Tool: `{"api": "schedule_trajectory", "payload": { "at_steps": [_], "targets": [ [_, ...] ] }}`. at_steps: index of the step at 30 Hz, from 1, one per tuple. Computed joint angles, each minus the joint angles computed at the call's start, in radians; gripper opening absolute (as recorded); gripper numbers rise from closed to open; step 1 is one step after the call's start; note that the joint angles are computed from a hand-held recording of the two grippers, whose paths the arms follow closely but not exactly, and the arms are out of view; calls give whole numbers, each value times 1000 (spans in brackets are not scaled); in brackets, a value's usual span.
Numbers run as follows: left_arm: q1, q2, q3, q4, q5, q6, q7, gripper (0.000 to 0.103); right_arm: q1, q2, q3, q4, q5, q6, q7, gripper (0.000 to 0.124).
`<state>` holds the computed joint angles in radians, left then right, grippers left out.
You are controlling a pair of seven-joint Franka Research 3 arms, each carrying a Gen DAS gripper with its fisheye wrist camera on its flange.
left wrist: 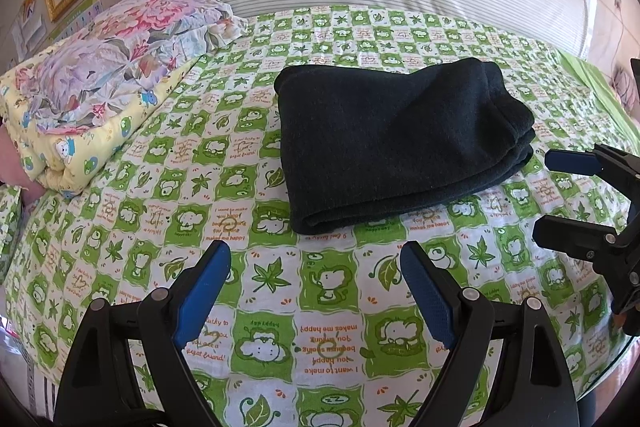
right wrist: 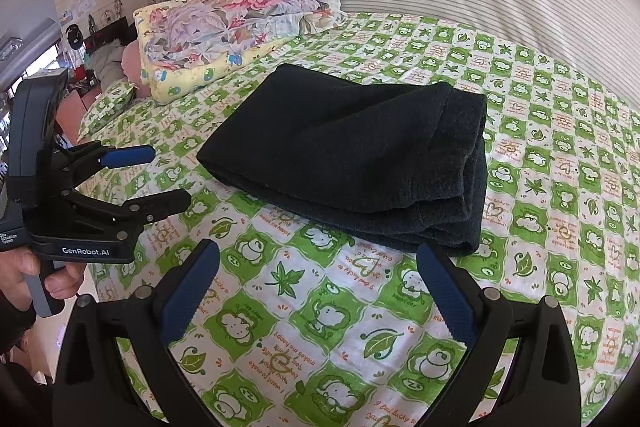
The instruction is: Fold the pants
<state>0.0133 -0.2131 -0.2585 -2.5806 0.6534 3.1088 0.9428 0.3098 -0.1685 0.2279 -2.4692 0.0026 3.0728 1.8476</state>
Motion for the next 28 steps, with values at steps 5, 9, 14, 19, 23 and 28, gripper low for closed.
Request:
{"api": "schedule_trajectory", "payload": {
  "at_steps": [5, 9, 14, 19, 23, 28],
  "targets": [
    [2, -1, -3, 0, 3, -4, -6, 87, 6, 4, -7, 4, 3, 1, -5, 99],
    [0, -4, -4, -1, 9, -9, -8, 87, 13, 5, -14, 3, 18, 7, -16, 99],
    [-4, -2, -5, 0, 15, -12, -8, 87, 0, -3, 0, -6, 8, 15, 2, 99],
    [-21, 6, 3, 6, 4, -17, 0, 87, -13, -13, 10, -18, 7, 20, 15, 99],
    [-34, 18, 6, 20, -2, -30, 1, 87, -23, -10, 15, -15, 4, 20, 29, 99],
    [-35, 29, -11, 44, 28, -52, -37, 87, -39, -2, 28, -11, -8, 32, 59, 99]
  ]
}}
